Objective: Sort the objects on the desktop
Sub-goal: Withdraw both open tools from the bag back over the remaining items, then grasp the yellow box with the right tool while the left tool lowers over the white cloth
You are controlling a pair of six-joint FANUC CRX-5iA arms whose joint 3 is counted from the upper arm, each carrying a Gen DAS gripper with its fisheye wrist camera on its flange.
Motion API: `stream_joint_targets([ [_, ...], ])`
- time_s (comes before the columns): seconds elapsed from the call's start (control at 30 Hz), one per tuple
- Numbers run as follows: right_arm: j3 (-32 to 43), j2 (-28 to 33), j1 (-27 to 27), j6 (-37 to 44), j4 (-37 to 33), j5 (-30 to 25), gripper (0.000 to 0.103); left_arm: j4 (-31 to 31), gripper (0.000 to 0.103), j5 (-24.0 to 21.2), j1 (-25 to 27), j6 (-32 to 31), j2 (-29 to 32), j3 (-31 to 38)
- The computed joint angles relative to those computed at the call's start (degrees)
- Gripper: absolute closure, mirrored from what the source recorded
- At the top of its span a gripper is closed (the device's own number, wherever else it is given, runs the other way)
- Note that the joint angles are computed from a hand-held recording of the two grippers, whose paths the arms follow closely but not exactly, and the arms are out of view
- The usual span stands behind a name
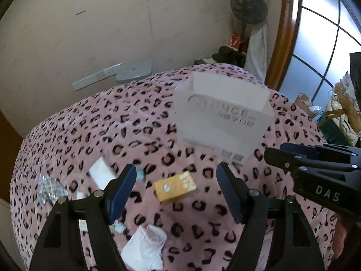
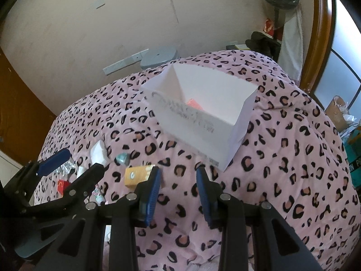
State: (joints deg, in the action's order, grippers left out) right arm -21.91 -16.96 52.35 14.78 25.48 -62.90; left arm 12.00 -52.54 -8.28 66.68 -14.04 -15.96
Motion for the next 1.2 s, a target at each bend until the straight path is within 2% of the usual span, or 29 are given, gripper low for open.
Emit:
stream_joint_targets([
  [0.47, 0.0, 3.5, 5.6, 0.2, -3.0, 1.5, 0.07, -1.5, 0.029, -3.4, 11.5, -0.4, -7.2, -8.4],
  [0.93, 0.8, 6.9, 8.8, 0.8, -5.8, 4.2, 0.07, 0.8, 0.029, -8.8, 29.6, -7.7, -13.7, -15.6],
  [1.1, 0.1, 7.4, 9.3, 0.3, -6.5, 4.9, 0.07, 3.5, 0.028, -10.4, 32.7, -11.6, -15.0, -19.2],
  [1.2, -0.4, 7.7, 9.0, 0.0, -7.7, 5.5, 0.07, 4.9, 0.027, -9.7, 31.2, -12.8, -14.0, -20.5],
])
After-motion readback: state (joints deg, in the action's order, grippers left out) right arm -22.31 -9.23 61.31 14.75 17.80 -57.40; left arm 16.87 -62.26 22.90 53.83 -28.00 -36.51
